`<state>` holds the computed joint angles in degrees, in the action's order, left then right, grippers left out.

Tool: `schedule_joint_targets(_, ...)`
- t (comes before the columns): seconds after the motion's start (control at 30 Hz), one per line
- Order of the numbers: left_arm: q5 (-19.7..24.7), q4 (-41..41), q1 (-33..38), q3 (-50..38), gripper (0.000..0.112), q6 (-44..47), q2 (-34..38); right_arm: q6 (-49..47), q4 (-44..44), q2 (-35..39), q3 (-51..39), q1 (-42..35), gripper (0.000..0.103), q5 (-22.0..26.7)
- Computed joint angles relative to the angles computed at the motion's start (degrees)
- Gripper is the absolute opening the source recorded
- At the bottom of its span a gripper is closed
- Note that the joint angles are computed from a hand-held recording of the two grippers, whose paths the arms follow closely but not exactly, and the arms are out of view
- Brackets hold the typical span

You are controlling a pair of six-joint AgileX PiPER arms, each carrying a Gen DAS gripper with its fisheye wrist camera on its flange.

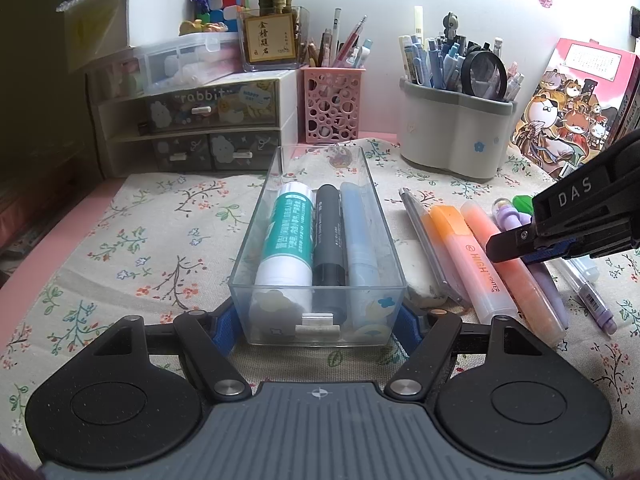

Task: Organize stationery
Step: 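Grasp the pink highlighter with the right gripper, then place the pink highlighter in the tray and withdraw the right gripper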

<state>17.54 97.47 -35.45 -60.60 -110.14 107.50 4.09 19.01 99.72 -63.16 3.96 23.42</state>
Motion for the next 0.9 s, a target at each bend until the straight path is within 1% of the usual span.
schedule_joint_targets(0.07,0.0,0.0,0.0,0.0,0.073,0.0,0.0,-4.8,7.2,-0.6,0.7,-1.2,0.012,-0.2)
schedule_joint_targets(0.1,0.0,0.0,0.0,0.0,0.073,0.0,0.0,-5.5,8.8,-0.9,0.8,-1.4,0.012,-0.3)
schedule_joint_targets(0.23,0.0,0.1,0.0,0.0,0.073,-0.1,0.0,-4.9,10.1,-1.7,0.6,-1.0,0.012,-0.8)
schedule_joint_targets(0.37,0.0,0.1,0.0,0.0,0.073,-0.1,0.0,-8.4,15.3,-1.9,0.4,-1.5,0.012,-0.9)
schedule_joint_targets(0.47,0.0,0.1,0.0,0.0,0.073,-0.1,0.0,-14.5,22.5,-1.8,-0.4,-2.1,0.012,0.0)
schedule_joint_targets(0.53,0.0,0.1,0.0,0.0,0.073,-0.1,0.0,-15.7,25.1,-1.3,-1.8,-1.8,0.012,0.3)
schedule_joint_targets(0.63,0.0,0.1,0.0,0.0,0.073,-0.1,0.0,-16.2,27.9,0.4,-4.6,-1.1,0.012,1.5)
schedule_joint_targets(0.7,0.0,0.1,0.0,0.0,0.073,-0.1,0.0,-19.4,33.9,2.3,-6.3,-1.8,0.012,3.8)
schedule_joint_targets(0.77,-0.1,0.2,0.1,0.0,0.073,-0.3,0.0,-20.7,37.7,4.2,-7.8,-2.4,0.012,6.2)
schedule_joint_targets(0.9,-0.1,0.1,0.0,0.0,0.073,-0.1,0.0,-18.3,36.4,5.7,-9.8,-1.7,0.012,6.6)
